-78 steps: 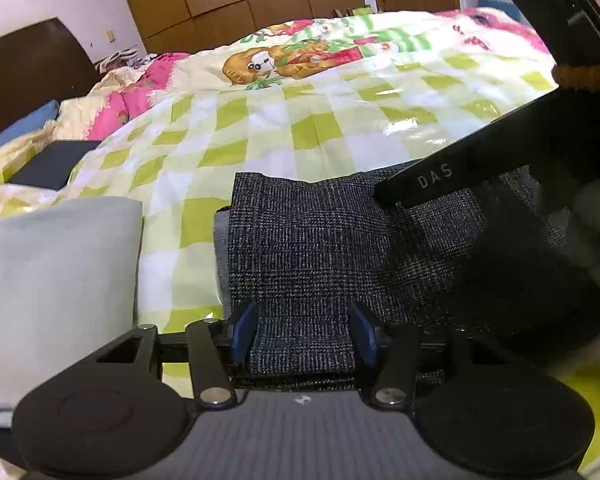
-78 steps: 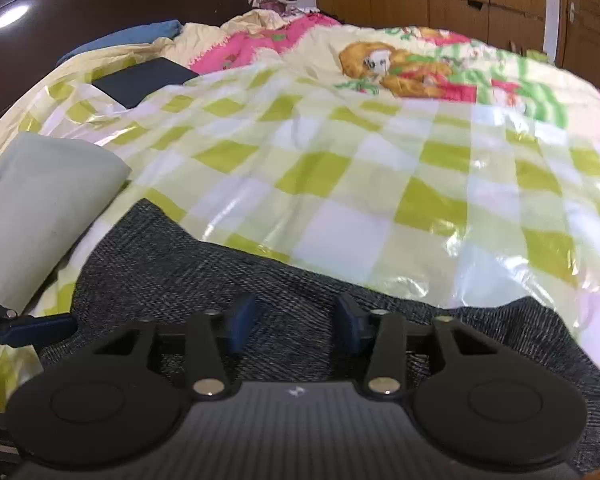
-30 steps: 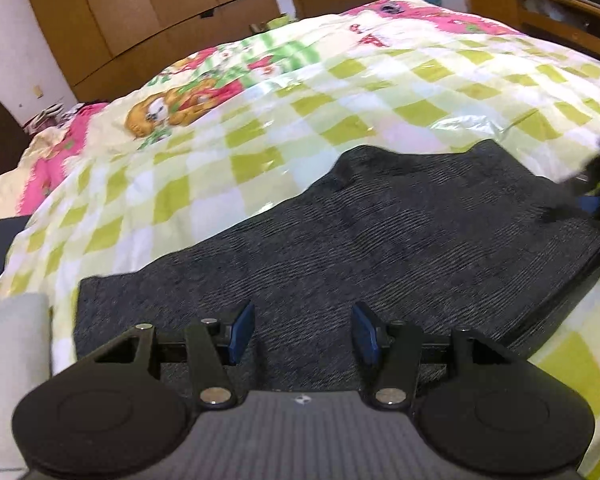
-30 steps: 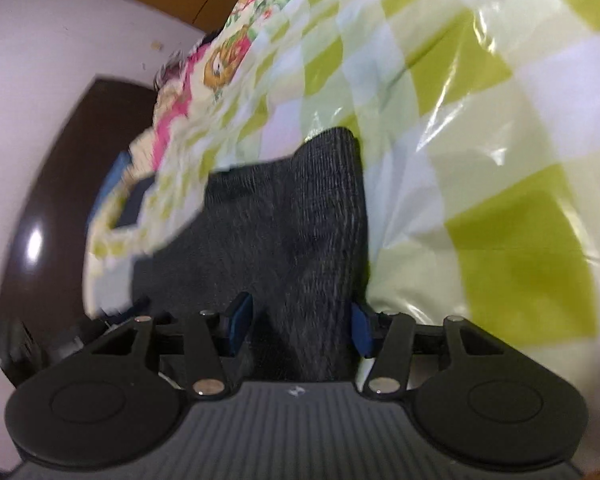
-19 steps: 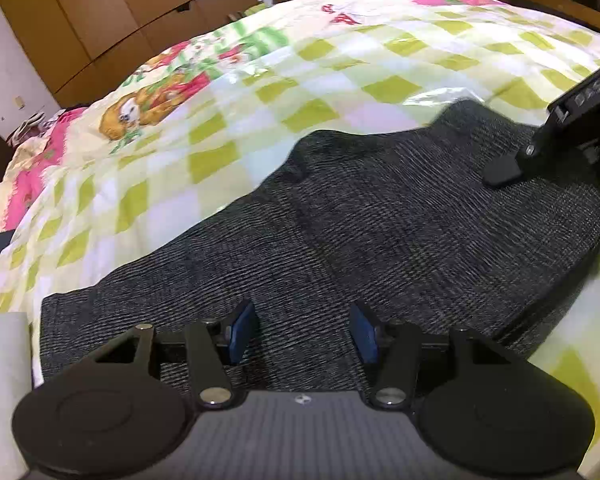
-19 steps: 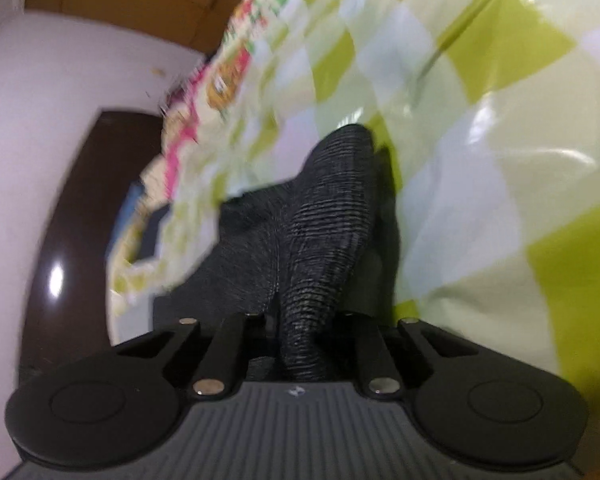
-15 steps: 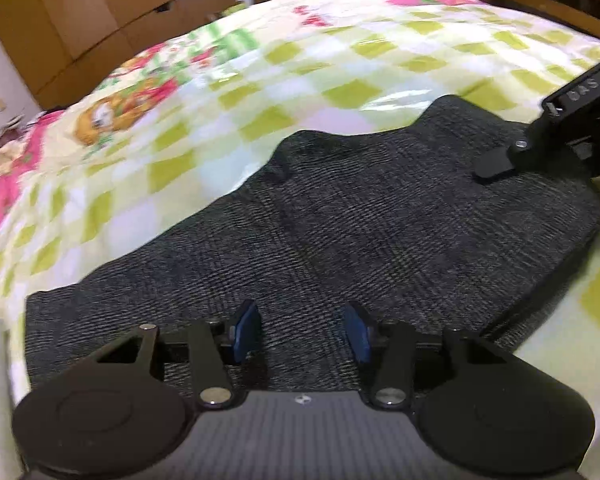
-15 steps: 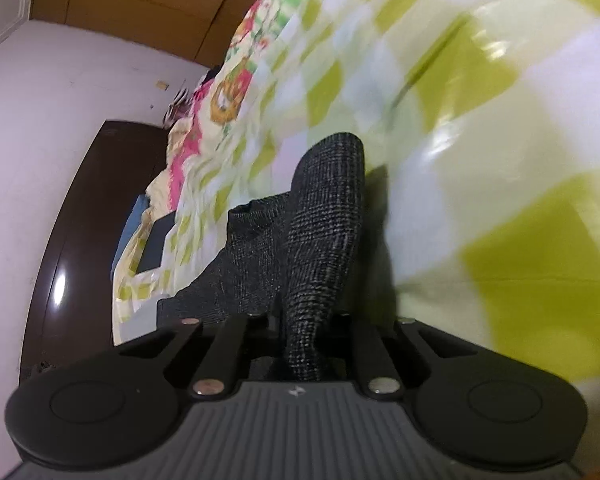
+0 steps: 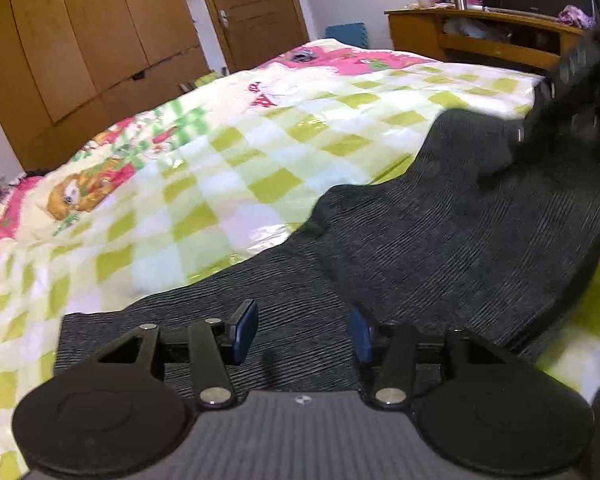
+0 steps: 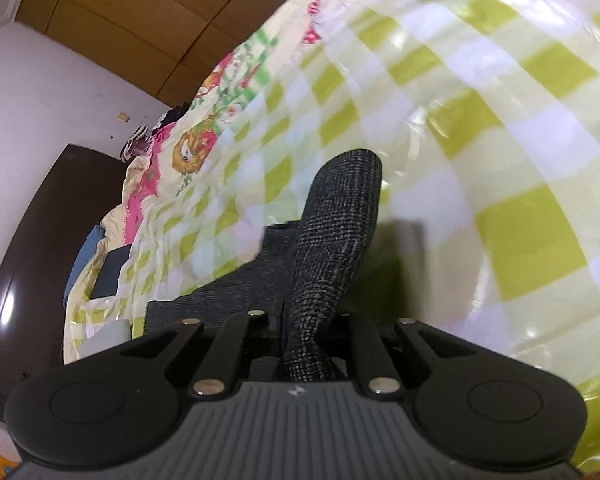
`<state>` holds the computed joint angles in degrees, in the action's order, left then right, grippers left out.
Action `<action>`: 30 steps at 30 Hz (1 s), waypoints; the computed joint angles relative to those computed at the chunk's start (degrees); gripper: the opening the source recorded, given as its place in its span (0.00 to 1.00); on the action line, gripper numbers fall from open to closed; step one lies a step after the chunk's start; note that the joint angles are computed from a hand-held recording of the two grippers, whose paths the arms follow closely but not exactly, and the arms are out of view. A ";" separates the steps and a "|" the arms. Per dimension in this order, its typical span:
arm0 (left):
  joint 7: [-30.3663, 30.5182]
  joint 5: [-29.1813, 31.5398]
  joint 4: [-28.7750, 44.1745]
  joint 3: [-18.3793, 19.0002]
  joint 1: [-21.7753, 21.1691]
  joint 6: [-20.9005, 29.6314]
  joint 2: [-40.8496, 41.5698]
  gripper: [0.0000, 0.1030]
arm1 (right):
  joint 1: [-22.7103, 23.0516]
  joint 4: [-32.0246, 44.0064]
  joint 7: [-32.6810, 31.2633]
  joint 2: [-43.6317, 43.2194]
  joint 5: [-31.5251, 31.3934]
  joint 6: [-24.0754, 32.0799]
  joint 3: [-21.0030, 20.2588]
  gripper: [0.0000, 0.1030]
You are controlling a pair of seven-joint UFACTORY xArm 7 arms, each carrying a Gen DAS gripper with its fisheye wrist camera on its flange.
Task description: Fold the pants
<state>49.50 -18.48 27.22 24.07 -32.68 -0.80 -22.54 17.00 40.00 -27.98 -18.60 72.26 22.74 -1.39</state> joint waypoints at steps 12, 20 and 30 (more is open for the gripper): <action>9.52 -4.82 -2.46 8.81 0.37 5.26 -7.56 0.61 | 3.29 13.83 25.64 7.65 -27.13 -5.33 8.78 0.12; 15.71 -6.59 -3.48 14.33 5.59 5.68 -12.63 0.61 | 7.15 29.70 46.61 24.15 -49.38 -3.98 13.51 0.12; 19.02 -15.04 1.73 20.95 6.08 14.52 -9.85 0.64 | 16.06 45.49 72.05 40.11 -72.09 3.06 9.94 0.21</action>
